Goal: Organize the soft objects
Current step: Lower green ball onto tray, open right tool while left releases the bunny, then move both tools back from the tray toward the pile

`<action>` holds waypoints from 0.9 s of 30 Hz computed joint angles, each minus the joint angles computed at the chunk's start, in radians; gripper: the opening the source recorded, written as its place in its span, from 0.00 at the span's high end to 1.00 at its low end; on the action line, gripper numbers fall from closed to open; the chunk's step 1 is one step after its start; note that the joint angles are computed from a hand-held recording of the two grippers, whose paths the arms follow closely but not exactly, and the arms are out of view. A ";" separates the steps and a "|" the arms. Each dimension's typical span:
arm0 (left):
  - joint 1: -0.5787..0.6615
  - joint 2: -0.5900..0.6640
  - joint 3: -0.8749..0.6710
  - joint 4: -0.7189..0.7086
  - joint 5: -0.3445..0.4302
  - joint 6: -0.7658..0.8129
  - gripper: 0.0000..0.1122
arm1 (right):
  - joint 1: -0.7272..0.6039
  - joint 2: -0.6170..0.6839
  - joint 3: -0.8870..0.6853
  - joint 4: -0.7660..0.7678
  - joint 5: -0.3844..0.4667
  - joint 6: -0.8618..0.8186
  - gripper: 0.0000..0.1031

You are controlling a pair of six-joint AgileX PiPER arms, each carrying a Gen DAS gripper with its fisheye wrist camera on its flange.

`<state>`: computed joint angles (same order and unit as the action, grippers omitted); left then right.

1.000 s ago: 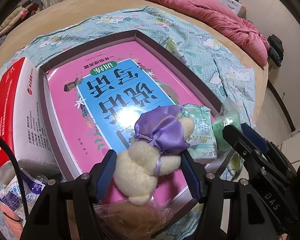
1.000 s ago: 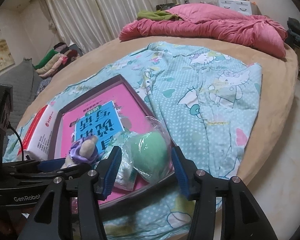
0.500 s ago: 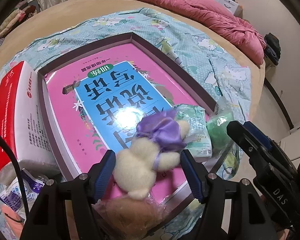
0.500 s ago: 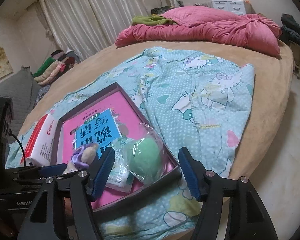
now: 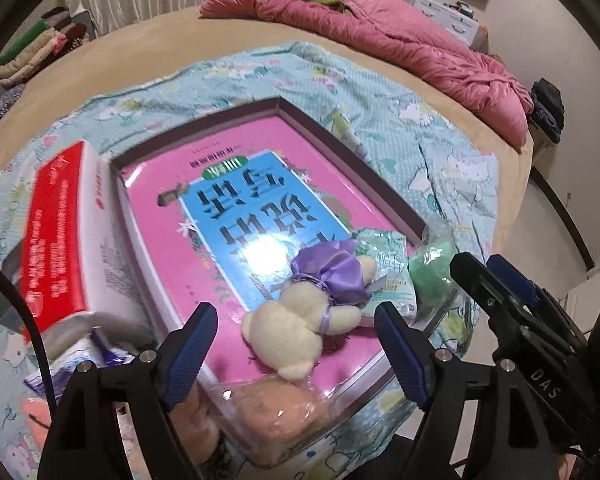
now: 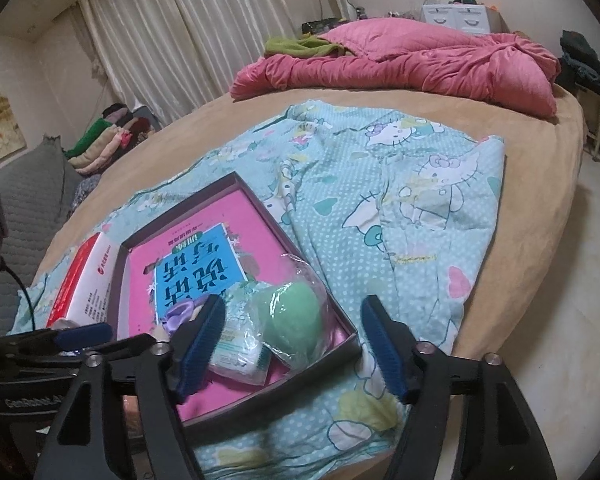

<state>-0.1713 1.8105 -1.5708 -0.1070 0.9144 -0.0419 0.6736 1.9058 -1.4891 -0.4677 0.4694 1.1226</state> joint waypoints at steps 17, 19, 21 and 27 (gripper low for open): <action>0.036 -0.199 0.163 0.027 -0.027 -0.042 0.23 | 0.059 -0.022 -0.049 -0.062 0.081 0.019 0.24; 0.044 -0.226 0.185 0.035 -0.025 -0.047 0.23 | 0.068 -0.029 -0.051 -0.062 0.079 0.014 0.24; 0.052 -0.255 0.207 0.055 -0.024 -0.053 0.23 | 0.081 -0.029 -0.066 -0.068 0.095 0.012 0.24; 0.084 -0.322 0.242 0.079 -0.012 -0.068 0.23 | 0.123 -0.030 -0.122 -0.065 0.131 -0.016 0.23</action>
